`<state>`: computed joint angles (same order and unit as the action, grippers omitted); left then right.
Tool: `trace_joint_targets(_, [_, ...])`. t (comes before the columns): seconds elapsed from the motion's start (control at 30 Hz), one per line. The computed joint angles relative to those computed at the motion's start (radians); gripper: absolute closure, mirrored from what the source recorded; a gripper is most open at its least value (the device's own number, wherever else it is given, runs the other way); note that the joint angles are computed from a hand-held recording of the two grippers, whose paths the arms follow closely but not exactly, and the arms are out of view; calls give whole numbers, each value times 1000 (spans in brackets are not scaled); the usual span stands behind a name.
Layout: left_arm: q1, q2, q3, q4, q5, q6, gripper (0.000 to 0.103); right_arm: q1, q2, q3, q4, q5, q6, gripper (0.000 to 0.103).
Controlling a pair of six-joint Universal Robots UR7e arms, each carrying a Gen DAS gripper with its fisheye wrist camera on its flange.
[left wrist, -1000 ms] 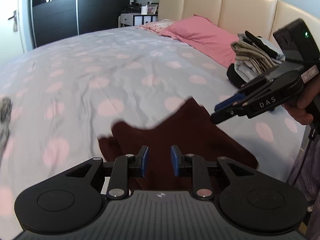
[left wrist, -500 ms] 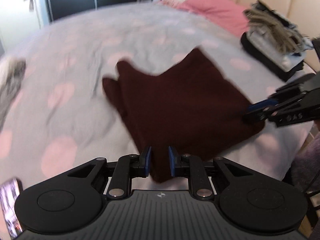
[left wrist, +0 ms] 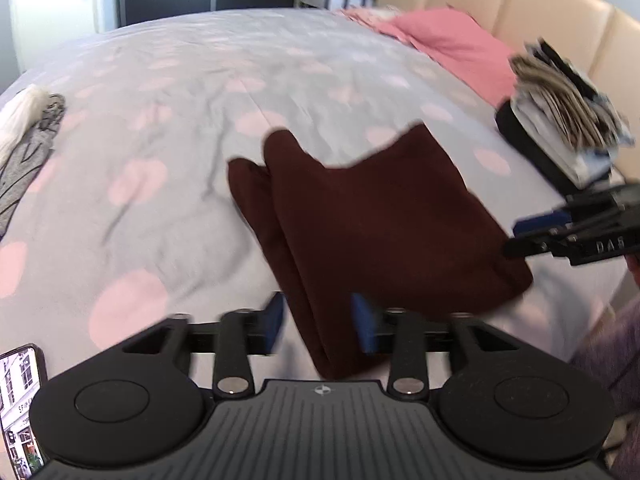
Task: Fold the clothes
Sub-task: 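Grasp the folded sweater edge with both grippers, then carry the folded sweater with both grippers toward the stack of folded clothes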
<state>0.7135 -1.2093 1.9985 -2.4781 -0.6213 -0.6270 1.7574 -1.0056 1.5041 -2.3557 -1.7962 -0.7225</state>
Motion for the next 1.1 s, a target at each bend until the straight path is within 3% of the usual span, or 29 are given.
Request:
trace_joint_targets(0.17, [62, 36, -35, -118, 5, -100, 52, -14, 52, -61, -27, -6, 150, 50])
trace_joint_targets(0.27, [107, 56, -55, -193, -28, -141, 52, -22, 87, -100, -36, 0, 233, 45])
trace_joint_targets(0.53, [177, 129, -119, -295, -79, -107, 47, -34, 167, -171, -80, 8, 358, 37])
trace_joint_targets(0.67, [189, 162, -156, -286, -63, -61, 43, -39, 213, -230, -52, 45, 404, 36])
trace_joint_targets(0.97, [224, 184, -174, -345, -104, -39, 40, -31, 289, -310, -39, 20, 436, 32])
trace_joint_targets(1.03, [225, 189, -176, -351, -99, -19, 40, -25, 297, -313, -44, 4, 403, 39])
trace_joint_targets(1.1, [221, 196, -179, -347, -85, 9, 50, -19, 293, -294, -70, -14, 352, 44])
